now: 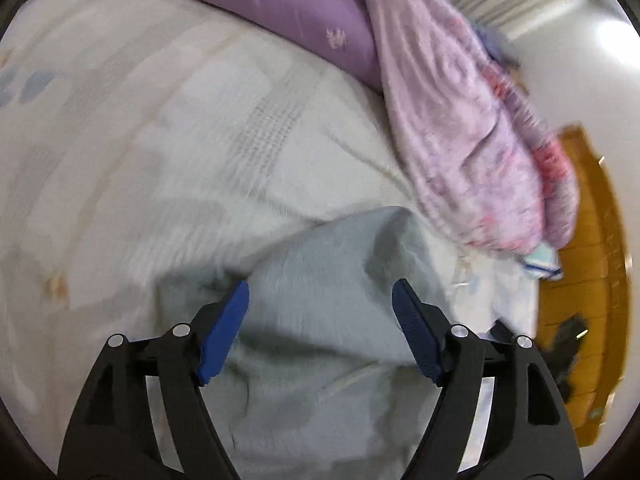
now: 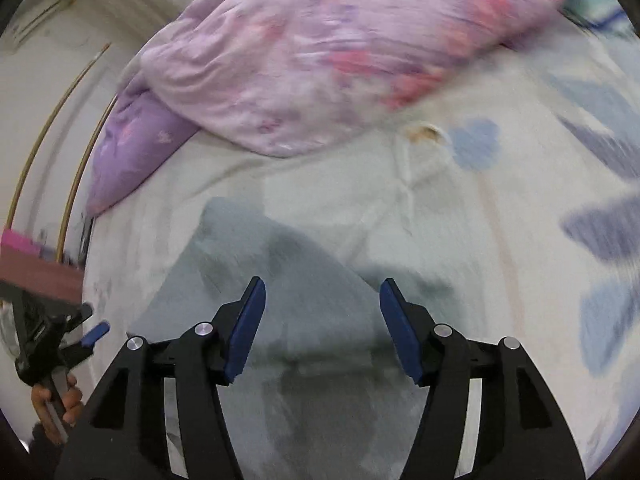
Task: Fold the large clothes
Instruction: 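Fold the hoodie lengthwise with both tools toward the hood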
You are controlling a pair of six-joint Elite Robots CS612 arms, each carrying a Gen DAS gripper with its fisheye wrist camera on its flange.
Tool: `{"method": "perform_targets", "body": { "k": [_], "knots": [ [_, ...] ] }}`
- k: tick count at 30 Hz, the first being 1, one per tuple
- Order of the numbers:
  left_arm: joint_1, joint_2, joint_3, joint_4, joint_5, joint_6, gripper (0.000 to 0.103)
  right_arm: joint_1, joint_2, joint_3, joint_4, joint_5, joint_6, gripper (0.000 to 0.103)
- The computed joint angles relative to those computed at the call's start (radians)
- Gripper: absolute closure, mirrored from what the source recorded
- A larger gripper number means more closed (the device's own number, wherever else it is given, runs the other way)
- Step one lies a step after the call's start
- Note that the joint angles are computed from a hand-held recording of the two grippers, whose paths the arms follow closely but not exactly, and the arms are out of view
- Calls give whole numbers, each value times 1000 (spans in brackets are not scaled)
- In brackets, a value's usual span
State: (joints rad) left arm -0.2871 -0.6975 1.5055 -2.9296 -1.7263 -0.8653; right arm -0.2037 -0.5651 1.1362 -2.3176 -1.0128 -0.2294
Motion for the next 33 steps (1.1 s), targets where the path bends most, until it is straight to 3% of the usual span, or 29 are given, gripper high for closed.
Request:
{"method": "perform_targets", "body": {
  "k": [2,7,9,10,11,12,13,14,21,23,25,29,31,33],
  "knots": [
    [10,68,-107,96,-66,34,28,26,59,-98,94,9,-41,45],
    [-2,164,-280,340,-13,139,29,82,186,-306,257,-51,-130,45],
    [-8,183,-314,390,-1,186,36,90,217,-359,319,-40,-147,45],
    [-10,186,-321,396,0,206,46,92,235,-394,377,-24,-177,49],
    [-11,189,-331,412,-5,230,81,92,233,-391,394,-18,-194,71],
    [-12,188,-331,421,-10,245,98,92,229,-387,398,-11,-218,84],
    [-13,186,-331,407,-5,248,98,91,215,-364,366,-7,-226,95],
    [-17,175,-312,362,13,249,99,89,187,-313,293,2,-234,96],
    [-56,30,-96,-41,124,257,99,35,-37,73,-255,108,-167,97],
    [-75,-23,-10,-142,149,245,99,17,-91,166,-350,127,-163,97],
    [-93,-64,64,-197,153,221,99,4,-135,240,-396,138,-172,97],
    [-145,-114,177,-216,193,187,99,-15,-224,418,-443,103,-224,96],
    [-162,-136,245,-190,148,135,98,-14,-258,501,-437,28,-267,96],
    [-178,-151,292,-164,127,105,98,-28,-282,567,-371,1,-270,96]
  ]
}}
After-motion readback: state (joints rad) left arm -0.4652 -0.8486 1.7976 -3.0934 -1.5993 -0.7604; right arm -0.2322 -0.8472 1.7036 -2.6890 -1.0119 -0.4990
